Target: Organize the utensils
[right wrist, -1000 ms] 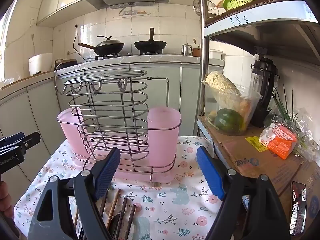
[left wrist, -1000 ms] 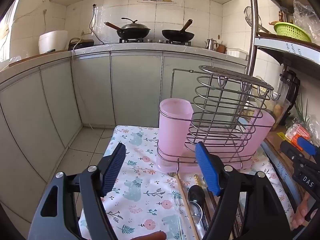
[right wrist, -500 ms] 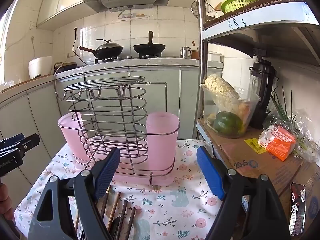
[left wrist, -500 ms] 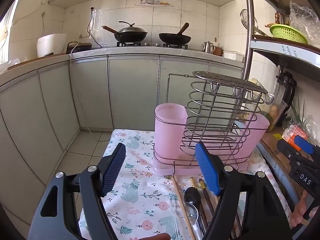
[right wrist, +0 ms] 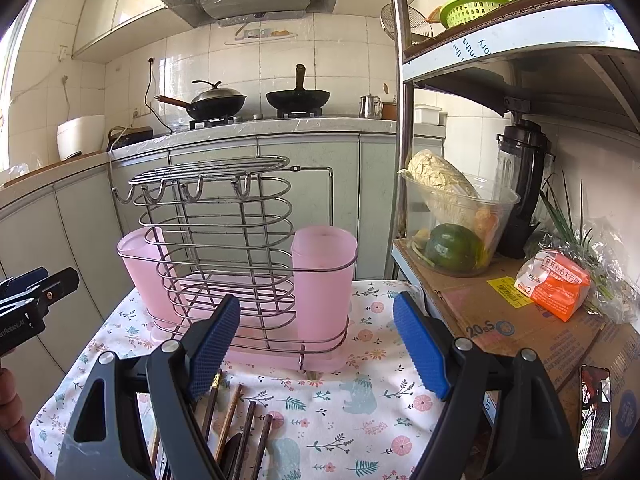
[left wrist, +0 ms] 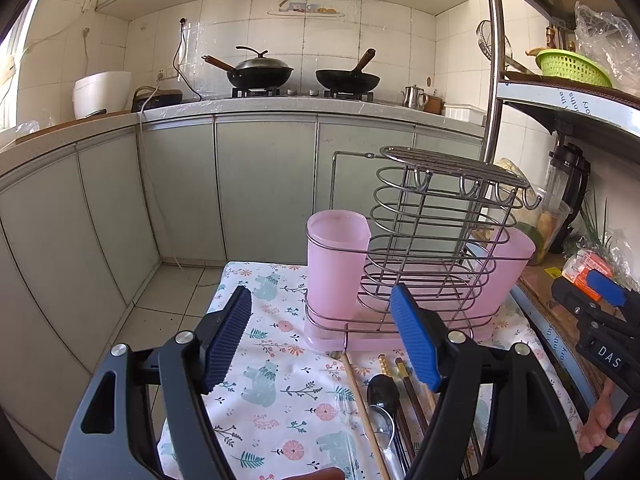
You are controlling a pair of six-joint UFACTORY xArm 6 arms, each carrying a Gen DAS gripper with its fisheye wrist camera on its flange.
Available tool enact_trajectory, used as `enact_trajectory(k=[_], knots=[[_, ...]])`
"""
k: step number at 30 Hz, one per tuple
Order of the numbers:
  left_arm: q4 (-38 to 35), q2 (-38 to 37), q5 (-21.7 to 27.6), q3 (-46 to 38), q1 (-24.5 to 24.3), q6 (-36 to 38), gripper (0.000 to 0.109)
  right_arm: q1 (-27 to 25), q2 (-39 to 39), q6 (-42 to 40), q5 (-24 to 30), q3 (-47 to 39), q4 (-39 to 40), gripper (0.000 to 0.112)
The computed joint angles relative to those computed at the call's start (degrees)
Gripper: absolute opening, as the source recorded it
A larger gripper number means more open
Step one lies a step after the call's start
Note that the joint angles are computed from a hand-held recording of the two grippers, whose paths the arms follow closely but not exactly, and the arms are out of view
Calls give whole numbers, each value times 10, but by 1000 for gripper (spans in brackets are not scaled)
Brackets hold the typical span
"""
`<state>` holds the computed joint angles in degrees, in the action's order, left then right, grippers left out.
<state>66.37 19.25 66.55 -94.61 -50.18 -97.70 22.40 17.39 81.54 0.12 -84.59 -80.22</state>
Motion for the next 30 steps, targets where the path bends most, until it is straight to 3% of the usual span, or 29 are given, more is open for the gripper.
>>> enact_trajectory(k=[30], knots=[[5,-4,1,7,-2,-6,73,0,-5,8,-4,5,-8,78]])
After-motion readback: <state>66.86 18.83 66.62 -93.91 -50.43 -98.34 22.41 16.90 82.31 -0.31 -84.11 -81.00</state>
